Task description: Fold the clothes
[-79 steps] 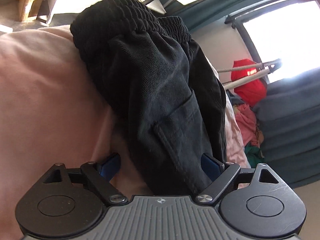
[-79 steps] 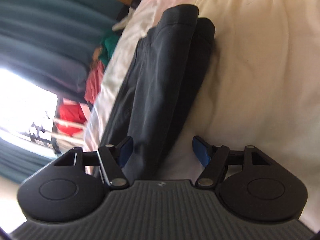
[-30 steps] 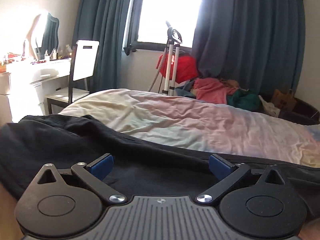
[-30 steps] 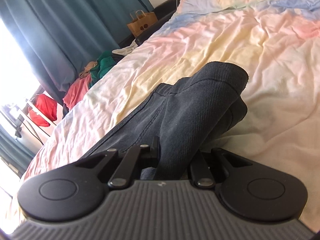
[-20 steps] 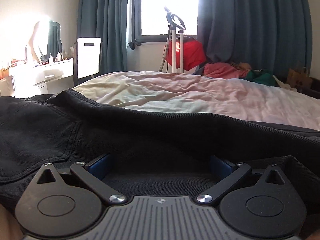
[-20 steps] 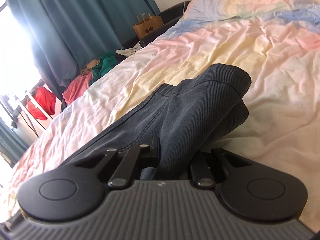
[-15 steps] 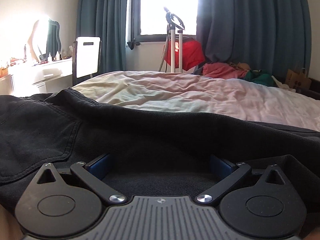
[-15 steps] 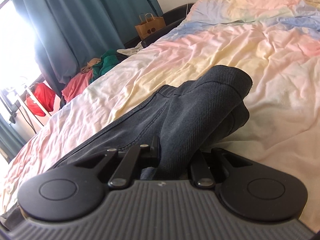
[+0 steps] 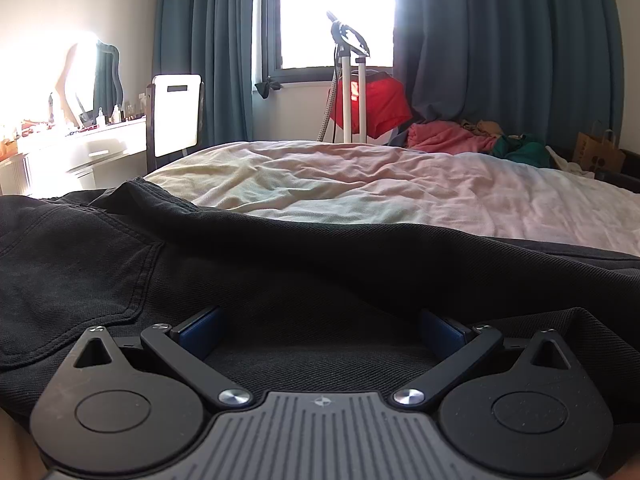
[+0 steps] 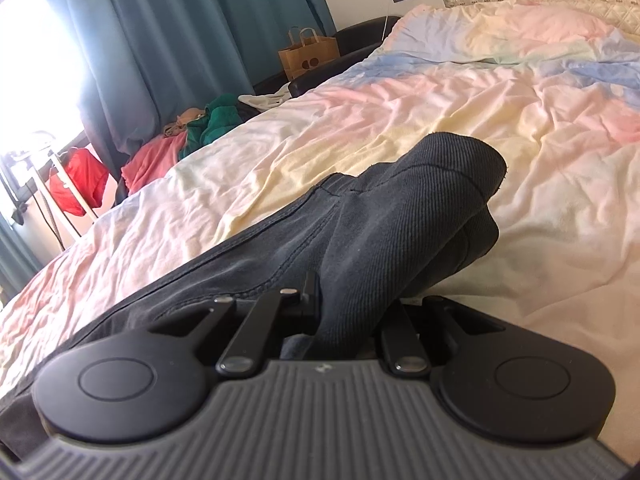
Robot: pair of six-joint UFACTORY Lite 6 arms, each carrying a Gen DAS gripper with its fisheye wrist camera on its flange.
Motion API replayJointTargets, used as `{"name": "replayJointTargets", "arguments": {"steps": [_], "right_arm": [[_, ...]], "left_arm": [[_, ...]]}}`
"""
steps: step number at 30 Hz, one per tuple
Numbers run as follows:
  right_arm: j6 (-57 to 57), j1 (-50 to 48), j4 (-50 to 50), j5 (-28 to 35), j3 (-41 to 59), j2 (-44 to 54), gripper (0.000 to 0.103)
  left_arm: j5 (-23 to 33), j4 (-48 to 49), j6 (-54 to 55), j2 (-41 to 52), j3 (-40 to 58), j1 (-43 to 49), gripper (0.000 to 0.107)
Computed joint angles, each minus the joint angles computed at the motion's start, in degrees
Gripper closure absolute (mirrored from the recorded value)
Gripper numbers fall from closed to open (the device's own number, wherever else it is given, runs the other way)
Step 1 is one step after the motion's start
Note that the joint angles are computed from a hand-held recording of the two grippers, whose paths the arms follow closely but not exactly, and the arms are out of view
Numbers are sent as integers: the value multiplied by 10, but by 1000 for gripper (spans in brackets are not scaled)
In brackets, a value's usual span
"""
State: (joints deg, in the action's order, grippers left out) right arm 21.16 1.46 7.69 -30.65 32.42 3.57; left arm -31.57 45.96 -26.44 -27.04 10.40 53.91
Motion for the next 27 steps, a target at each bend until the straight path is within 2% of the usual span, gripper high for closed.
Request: {"name": "replayJointTargets", "arguments": {"steps": [14,27], "right_arm": [[2,3,7,-1,0,0,91],[52,-12,-36,-2,-3,-2,91]], "left_arm": [[-7,-1,6,9,3,4,4],[-10,-2,8,13,4,5,4]]}}
